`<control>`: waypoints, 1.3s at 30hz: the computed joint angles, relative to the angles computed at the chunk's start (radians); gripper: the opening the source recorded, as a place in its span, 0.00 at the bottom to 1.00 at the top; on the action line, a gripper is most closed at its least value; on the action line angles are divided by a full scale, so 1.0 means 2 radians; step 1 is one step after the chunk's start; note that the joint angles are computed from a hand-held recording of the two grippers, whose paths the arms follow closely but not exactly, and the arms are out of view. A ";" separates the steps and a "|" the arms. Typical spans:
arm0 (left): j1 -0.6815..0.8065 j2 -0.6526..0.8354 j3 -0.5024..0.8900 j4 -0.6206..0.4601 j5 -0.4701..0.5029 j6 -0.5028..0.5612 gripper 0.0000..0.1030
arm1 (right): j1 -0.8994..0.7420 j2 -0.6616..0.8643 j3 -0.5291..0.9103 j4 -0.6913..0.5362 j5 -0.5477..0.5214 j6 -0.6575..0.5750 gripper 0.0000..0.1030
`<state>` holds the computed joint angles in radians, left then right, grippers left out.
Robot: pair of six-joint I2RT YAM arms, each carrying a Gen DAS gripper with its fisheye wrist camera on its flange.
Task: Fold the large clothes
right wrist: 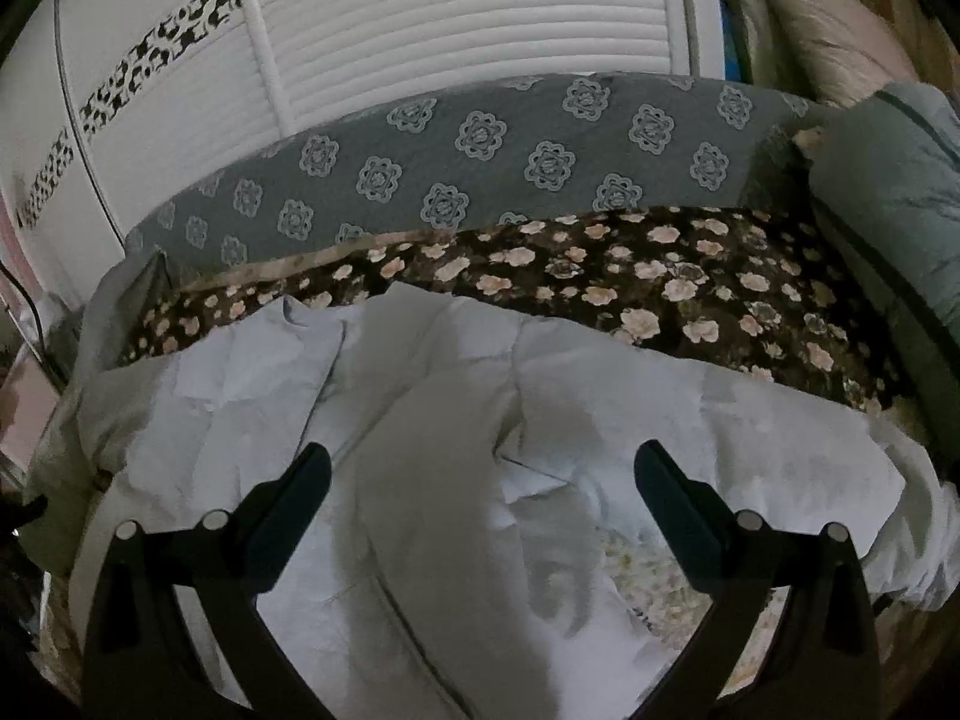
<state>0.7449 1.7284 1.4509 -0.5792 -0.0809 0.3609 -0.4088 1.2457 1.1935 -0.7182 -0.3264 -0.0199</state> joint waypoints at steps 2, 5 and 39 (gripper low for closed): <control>0.002 0.016 0.026 -0.035 0.025 -0.014 0.48 | -0.012 -0.002 0.000 0.000 -0.009 0.005 0.98; 0.007 0.012 0.046 -0.090 0.105 -0.036 0.28 | -0.039 0.000 0.008 -0.012 -0.041 0.017 0.98; -0.317 -0.183 0.027 -0.058 0.060 -0.122 0.97 | 0.020 -0.025 -0.041 -0.012 -0.106 0.012 0.98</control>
<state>0.1112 1.3631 1.5040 -0.6959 0.0398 0.1165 -0.3684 1.1954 1.1119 -0.7420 -0.5381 0.0046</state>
